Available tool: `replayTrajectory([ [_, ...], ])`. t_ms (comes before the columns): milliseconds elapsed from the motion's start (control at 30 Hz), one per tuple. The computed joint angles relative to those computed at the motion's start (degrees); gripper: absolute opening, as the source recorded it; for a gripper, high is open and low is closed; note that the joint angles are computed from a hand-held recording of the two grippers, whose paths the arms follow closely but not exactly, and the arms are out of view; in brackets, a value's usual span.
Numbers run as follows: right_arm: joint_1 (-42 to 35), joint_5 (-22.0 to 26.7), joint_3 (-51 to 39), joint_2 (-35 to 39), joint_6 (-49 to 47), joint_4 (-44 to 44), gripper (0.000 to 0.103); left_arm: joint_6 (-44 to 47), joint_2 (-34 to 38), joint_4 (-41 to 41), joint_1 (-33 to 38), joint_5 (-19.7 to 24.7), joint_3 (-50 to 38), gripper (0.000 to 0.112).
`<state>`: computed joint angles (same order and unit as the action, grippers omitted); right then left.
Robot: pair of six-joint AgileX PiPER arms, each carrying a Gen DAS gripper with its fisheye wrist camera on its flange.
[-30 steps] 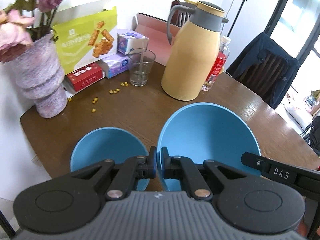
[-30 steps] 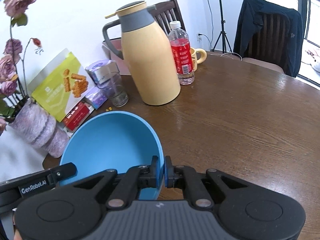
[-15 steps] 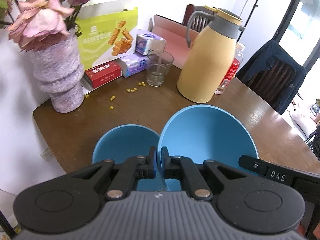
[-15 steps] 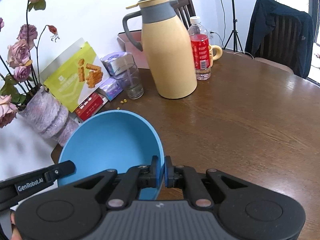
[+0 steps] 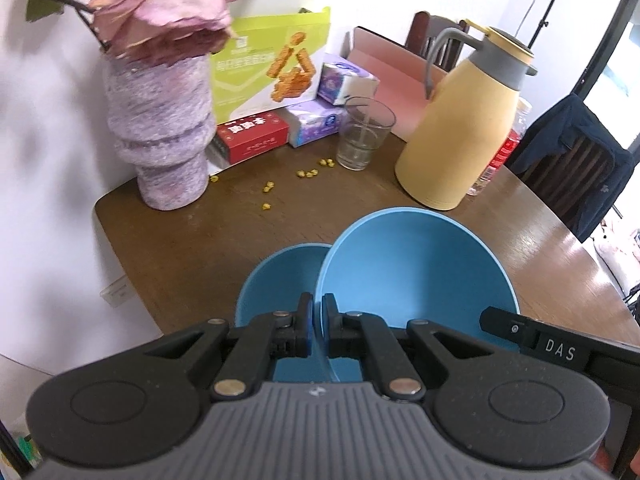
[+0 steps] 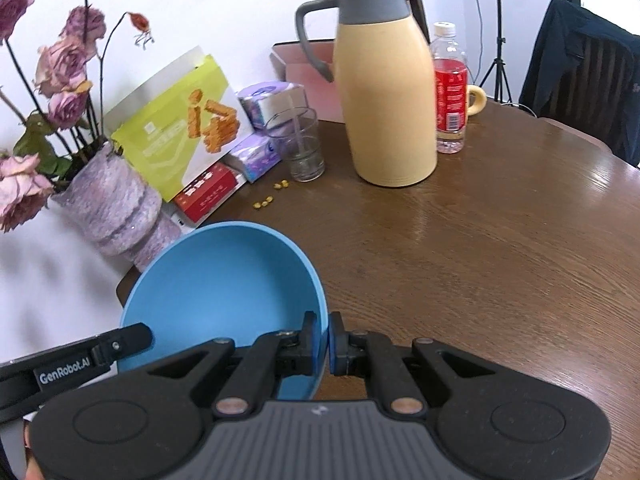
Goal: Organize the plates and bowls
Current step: 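Lower the third blue bowl into the nested blue bowls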
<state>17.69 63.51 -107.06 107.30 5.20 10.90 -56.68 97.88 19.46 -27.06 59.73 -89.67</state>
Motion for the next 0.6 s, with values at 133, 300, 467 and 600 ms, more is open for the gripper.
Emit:
replayTrajectory([
  [133, 0.9, 0.6, -1.5, 1.4, 0.3, -0.2, 0.005, 0.1, -0.6, -0.3, 0.9, -0.5, 1.5, 0.005],
  [300, 2.0, 1.2, -3.5, 3.2, 0.7, -0.6, 0.005, 0.7, -1.1, -0.8, 2.4, -1.6, 2.9, 0.005],
  [467, 2.8, 1.8, -5.6, 5.2, 1.3, -1.0, 0.005, 1.7, -0.9, -1.5, 3.8, -2.7, 3.9, 0.005],
  [600, 3.7, 2.2, -7.1, 6.9, 1.7, -1.6, 0.005, 2.6, -0.6, -2.3, 5.1, -3.8, 4.9, 0.005],
])
